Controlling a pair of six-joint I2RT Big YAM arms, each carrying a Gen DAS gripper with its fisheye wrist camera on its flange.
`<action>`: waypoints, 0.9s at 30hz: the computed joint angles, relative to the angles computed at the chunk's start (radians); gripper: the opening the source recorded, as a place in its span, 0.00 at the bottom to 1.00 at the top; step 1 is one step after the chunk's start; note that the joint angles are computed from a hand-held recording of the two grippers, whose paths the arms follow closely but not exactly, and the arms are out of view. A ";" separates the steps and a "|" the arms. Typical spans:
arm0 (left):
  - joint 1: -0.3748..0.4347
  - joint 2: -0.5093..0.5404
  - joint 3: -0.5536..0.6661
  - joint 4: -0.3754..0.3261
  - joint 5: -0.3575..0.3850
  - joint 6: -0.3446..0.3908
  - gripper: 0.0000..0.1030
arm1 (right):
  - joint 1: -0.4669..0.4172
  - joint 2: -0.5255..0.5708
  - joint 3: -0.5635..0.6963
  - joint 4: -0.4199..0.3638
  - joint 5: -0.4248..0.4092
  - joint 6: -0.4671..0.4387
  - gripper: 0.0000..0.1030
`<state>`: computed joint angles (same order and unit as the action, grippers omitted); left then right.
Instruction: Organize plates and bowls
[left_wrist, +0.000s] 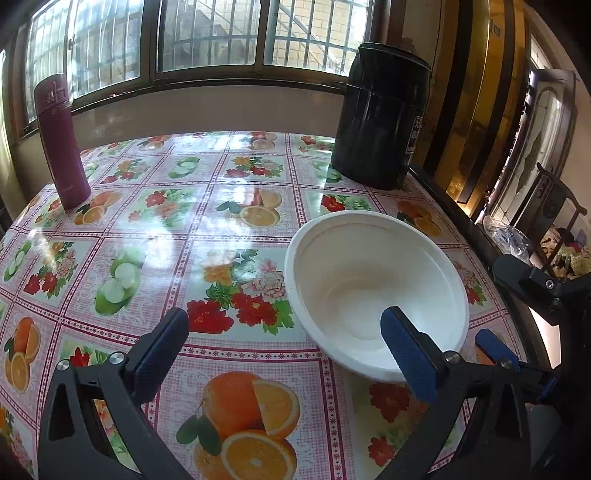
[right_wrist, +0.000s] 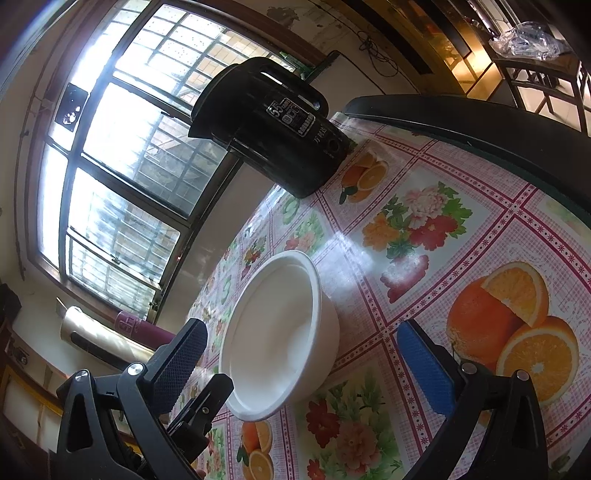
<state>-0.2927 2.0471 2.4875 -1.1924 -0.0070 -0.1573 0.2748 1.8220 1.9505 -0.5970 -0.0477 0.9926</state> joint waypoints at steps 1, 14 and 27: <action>-0.001 0.004 0.006 -0.005 -0.001 0.002 1.00 | 0.000 0.000 0.000 0.000 0.001 0.000 1.00; -0.007 0.002 0.002 -0.008 0.007 0.010 1.00 | 0.001 -0.001 -0.003 0.000 0.001 0.005 1.00; -0.001 0.038 0.057 -0.057 -0.005 0.007 1.00 | -0.003 -0.012 -0.035 0.054 -0.024 0.023 1.00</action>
